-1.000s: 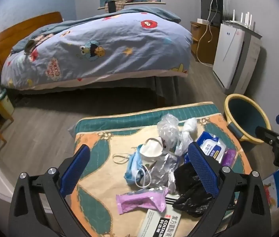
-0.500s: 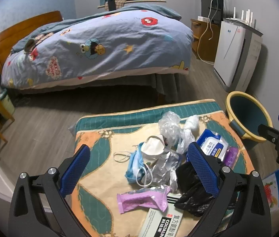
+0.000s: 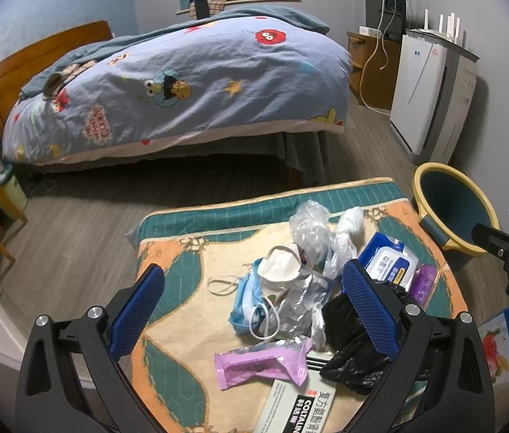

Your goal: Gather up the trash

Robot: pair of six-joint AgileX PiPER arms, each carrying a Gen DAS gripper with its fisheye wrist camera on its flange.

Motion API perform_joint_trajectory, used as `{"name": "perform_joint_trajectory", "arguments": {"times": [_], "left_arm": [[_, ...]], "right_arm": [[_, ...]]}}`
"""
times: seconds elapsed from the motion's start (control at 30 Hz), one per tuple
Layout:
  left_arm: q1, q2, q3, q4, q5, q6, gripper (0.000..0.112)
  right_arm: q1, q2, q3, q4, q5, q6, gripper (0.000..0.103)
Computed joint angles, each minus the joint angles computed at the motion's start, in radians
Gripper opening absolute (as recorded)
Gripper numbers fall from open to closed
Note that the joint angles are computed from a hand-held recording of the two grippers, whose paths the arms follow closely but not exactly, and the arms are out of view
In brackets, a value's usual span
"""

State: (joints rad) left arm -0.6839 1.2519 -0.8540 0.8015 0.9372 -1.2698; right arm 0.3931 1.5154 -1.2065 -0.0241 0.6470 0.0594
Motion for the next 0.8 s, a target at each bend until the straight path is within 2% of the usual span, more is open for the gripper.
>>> {"name": "perform_joint_trajectory", "arguments": {"times": [0.17,0.5,0.53,0.8], "left_arm": [[0.006,0.024,-0.028,-0.005,0.0,0.008,0.098],[-0.003,-0.017,0.011,-0.005,0.02,0.005,0.098],[0.004,0.024,-0.026,-0.003,0.001,0.007,0.098],[0.004,0.026,-0.031,-0.005,0.005,0.012,0.098]], "right_arm": [[-0.001,0.0,0.0,0.0,0.0,-0.001,0.097],[-0.001,0.0,0.005,-0.003,-0.002,0.001,0.097],[-0.002,0.0,0.008,-0.004,-0.004,0.001,0.097],[-0.003,0.001,0.008,0.001,-0.002,-0.004,0.097]]}}
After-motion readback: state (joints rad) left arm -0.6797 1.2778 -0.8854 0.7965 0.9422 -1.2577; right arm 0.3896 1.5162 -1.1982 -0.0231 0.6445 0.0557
